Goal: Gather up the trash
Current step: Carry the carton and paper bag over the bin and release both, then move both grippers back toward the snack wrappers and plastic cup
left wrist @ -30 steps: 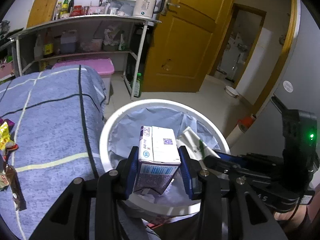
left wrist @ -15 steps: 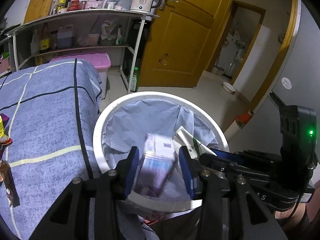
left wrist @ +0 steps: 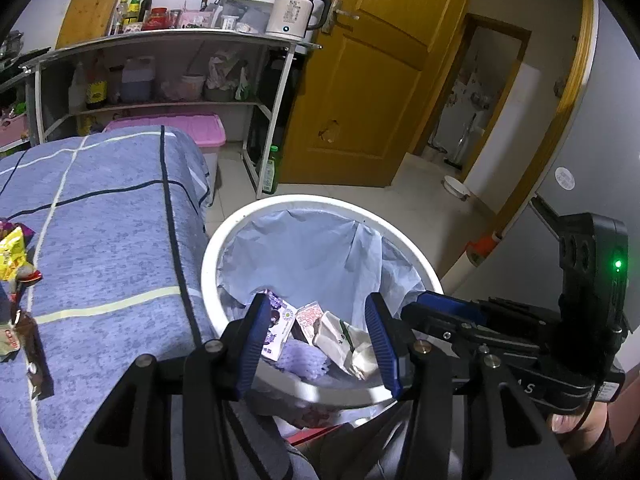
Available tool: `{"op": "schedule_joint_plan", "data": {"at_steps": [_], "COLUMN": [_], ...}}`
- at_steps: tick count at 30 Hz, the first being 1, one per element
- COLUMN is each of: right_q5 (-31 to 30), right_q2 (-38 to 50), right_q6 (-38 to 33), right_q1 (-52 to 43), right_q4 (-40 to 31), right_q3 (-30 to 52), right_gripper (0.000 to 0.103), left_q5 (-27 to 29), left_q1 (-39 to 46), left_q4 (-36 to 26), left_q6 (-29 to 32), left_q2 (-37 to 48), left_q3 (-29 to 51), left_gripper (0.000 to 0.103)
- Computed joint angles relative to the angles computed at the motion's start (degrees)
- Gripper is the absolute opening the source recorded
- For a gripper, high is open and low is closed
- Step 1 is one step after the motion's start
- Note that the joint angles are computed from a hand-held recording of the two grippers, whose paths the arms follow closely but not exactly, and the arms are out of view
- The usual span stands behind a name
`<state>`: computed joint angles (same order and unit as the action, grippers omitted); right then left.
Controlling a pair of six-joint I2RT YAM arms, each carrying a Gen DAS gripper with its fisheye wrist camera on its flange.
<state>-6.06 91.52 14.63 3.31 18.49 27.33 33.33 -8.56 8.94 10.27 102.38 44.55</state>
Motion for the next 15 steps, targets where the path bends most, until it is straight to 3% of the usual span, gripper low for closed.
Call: {"op": "schedule_joint_plan", "data": {"at_steps": [15], "right_q5": [3.57], "right_q2": [-6.86], "right_q6": [2.23], "right_q1": [7.97], "right_q4": [-2.01], "right_q3": [-1.73], "right_gripper": [0.037], "left_q5": [3.25], "left_q1": [9.15], "left_q4": [-0.61], "left_q6": [3.36], "left_q2": [-6.70], "left_q3": [-6.05], "left_gripper": [0.054]}}
